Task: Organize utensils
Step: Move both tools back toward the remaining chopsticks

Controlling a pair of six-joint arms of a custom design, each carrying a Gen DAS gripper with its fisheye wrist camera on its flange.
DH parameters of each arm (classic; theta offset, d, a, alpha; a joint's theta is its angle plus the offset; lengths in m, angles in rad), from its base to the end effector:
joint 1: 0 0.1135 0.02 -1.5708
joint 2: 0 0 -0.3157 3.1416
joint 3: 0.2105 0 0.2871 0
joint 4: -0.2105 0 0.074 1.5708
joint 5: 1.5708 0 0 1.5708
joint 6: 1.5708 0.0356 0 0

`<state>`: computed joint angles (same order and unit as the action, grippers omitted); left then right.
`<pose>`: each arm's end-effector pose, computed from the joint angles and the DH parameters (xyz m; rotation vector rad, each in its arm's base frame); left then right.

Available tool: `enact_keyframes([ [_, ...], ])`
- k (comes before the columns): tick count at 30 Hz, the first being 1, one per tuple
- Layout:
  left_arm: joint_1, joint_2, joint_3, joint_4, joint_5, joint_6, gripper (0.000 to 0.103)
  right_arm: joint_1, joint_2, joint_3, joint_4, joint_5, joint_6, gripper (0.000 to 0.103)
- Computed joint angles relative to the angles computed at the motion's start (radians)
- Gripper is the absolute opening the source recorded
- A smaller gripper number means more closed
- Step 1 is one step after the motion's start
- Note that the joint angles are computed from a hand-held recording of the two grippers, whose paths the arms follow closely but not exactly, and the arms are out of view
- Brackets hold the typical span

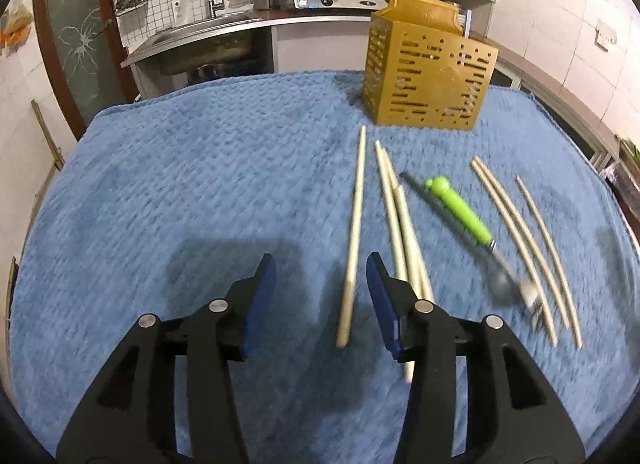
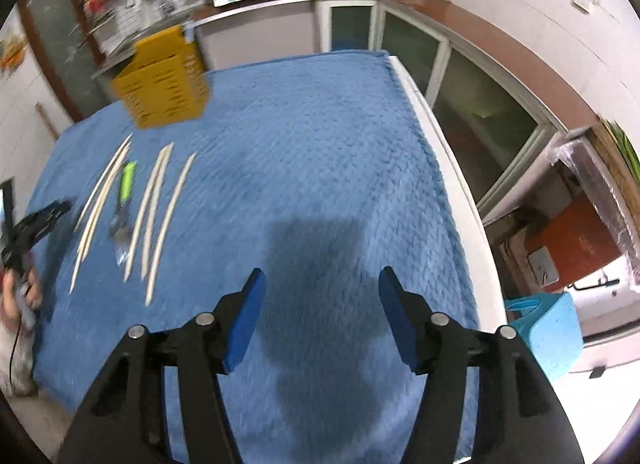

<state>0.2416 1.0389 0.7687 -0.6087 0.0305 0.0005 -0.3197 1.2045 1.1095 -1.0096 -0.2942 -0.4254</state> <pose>0.2104 0.0507 0.2841 -0.2813 2.4342 0.0696 0.2317 -0.0658 0.3448 -0.2287 2.5922 0.1342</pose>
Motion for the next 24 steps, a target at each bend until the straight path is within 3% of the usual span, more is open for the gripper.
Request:
enact_keyframes([
  [4,-0.016,0.021,0.024,0.017,0.004,-0.024,0.046,0.144,0.014,-0.063,0.184,0.051,0.168,0.058],
  [10,-0.047,0.046,0.045,0.035,-0.01,-0.02,0.053,0.344,0.052,-0.086,0.353,0.082,0.361,0.059],
  [12,-0.042,0.05,0.047,0.033,-0.024,-0.014,0.058,0.418,0.095,-0.071,0.43,0.097,0.403,0.076],
  [14,-0.031,0.053,0.054,0.022,-0.026,-0.011,0.062,0.489,0.122,-0.089,0.541,0.121,0.452,0.076],
  [16,-0.021,0.054,0.06,0.009,-0.022,-0.009,0.064,0.572,0.127,-0.137,0.587,0.219,0.457,0.076],
  [19,-0.025,0.045,0.063,-0.005,-0.01,-0.019,0.066,0.793,0.082,-0.319,0.596,0.466,0.279,0.076],
  [20,-0.032,0.043,0.063,-0.008,-0.011,-0.023,0.067,0.812,0.087,-0.337,0.572,0.463,0.332,0.076],
  [24,-0.109,0.089,0.079,0.004,-0.05,-0.046,0.069,0.675,0.085,-0.325,0.539,0.143,0.542,0.076],
])
